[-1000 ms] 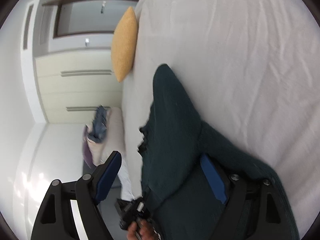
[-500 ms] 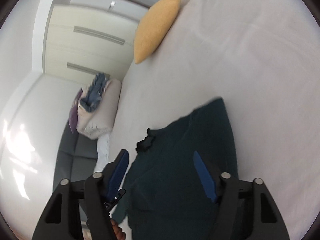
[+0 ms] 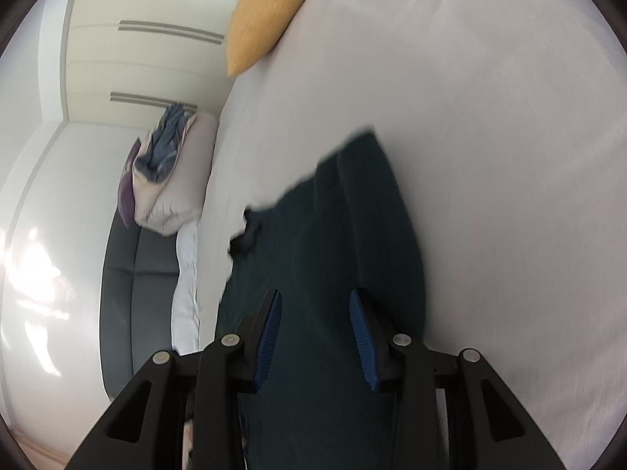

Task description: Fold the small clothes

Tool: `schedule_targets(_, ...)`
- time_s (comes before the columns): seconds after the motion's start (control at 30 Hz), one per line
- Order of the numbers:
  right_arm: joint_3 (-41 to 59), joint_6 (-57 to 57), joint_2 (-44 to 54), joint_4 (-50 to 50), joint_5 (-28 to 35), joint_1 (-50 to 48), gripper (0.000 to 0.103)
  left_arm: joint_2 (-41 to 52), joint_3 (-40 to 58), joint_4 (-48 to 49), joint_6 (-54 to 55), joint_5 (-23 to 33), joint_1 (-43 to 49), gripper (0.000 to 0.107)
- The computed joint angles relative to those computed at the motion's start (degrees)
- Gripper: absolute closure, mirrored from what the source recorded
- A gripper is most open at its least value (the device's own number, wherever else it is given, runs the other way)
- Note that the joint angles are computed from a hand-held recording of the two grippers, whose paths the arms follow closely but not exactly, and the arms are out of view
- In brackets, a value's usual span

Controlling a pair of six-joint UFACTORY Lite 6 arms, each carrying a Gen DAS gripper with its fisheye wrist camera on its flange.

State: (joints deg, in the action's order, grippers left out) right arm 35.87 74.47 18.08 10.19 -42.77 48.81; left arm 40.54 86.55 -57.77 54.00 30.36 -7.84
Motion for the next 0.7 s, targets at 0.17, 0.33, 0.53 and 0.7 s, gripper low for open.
schedule_targets(0.17,-3.49,0.61,1.4,6.81,-5.29,8.05,0.064,1.75,0.45,-5.46,3.54,1.0,0.79,0.097)
schedule_targets(0.33,-1.54,-5.42,3.36,15.64,-2.98,11.14,0.089,-4.06,-7.85,-14.66,10.24,5.17,5.67,0.097)
schedule_targets(0.53,0.38,-22.19,-4.35,45.53,-11.25,28.34,0.017,-19.65,-28.04,-25.03,21.25,19.5,30.74,0.05)
schedule_targets(0.7,10.0,-27.3,0.54,49.32,-13.23,35.24,0.018,-11.63,-24.34,-24.56,16.75,33.16,57.89,0.016)
